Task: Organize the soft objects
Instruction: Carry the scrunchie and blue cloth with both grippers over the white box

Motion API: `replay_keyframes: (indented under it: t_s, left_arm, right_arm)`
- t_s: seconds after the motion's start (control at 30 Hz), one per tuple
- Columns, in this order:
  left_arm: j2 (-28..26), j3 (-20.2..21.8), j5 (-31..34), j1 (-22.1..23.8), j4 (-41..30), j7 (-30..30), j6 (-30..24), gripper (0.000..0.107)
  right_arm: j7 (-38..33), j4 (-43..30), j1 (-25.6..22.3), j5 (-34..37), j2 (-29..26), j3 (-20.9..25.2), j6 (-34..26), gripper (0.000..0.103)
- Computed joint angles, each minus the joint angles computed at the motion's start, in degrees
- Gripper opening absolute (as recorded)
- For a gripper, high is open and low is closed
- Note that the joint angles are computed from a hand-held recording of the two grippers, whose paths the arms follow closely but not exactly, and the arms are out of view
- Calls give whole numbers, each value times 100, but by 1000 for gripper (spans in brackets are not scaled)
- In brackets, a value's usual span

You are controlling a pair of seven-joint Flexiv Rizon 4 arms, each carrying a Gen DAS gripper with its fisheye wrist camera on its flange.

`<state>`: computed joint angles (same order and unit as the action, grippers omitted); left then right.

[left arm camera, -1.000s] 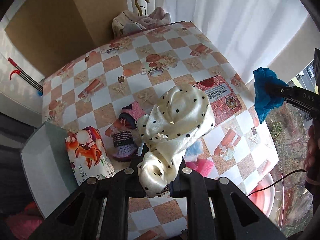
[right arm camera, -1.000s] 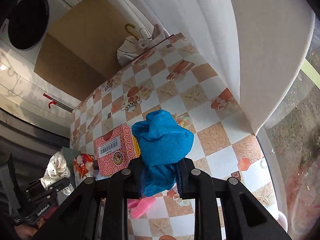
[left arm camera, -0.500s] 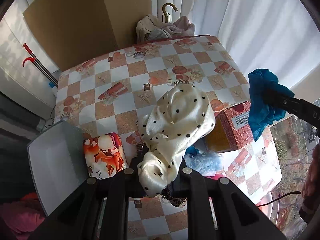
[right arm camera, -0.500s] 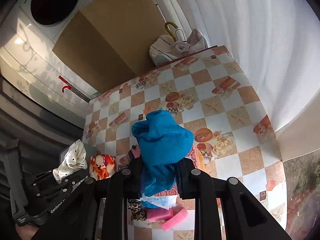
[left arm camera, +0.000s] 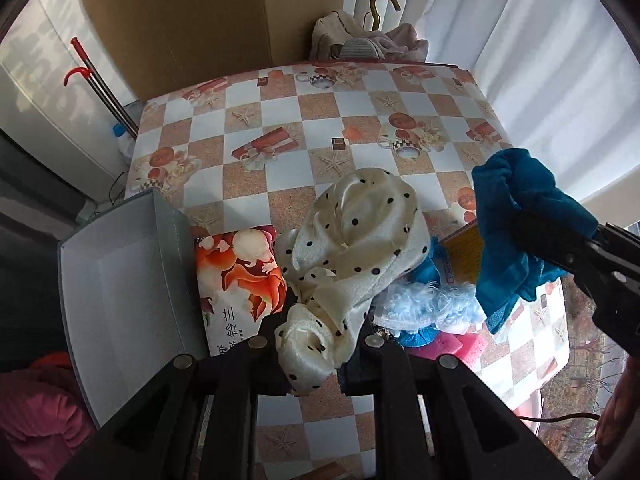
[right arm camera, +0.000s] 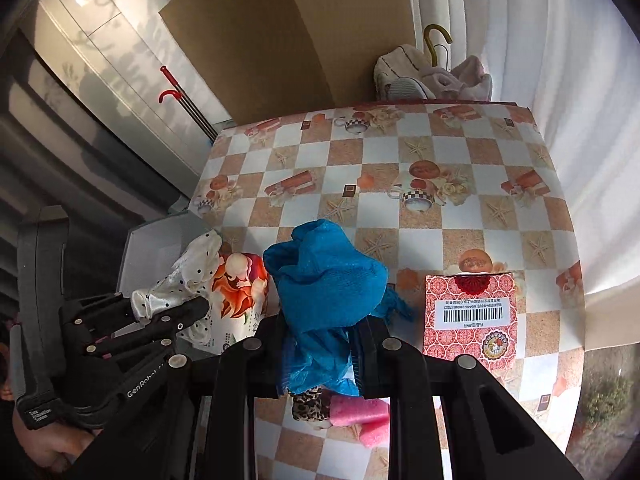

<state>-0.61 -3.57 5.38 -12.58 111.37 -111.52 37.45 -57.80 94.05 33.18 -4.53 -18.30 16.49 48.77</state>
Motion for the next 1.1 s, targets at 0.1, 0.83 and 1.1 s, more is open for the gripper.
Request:
replay_keyframes:
  t_s: [0.1, 0.83, 1.1]
  left_arm:
    - [77, 29, -40, 9, 143, 27, -30, 17]
    - [791, 159, -243, 340, 1105, -320, 30, 17]
    - [1028, 156, -75, 483, 1239, -401, 21, 17]
  right_arm:
    - [-127, -76, 93, 13, -68, 88, -133, 25]
    - [-447, -406, 427, 386, -327, 253, -774, 25]
    - [-690, -608, 614, 302, -468, 277, -852, 25]
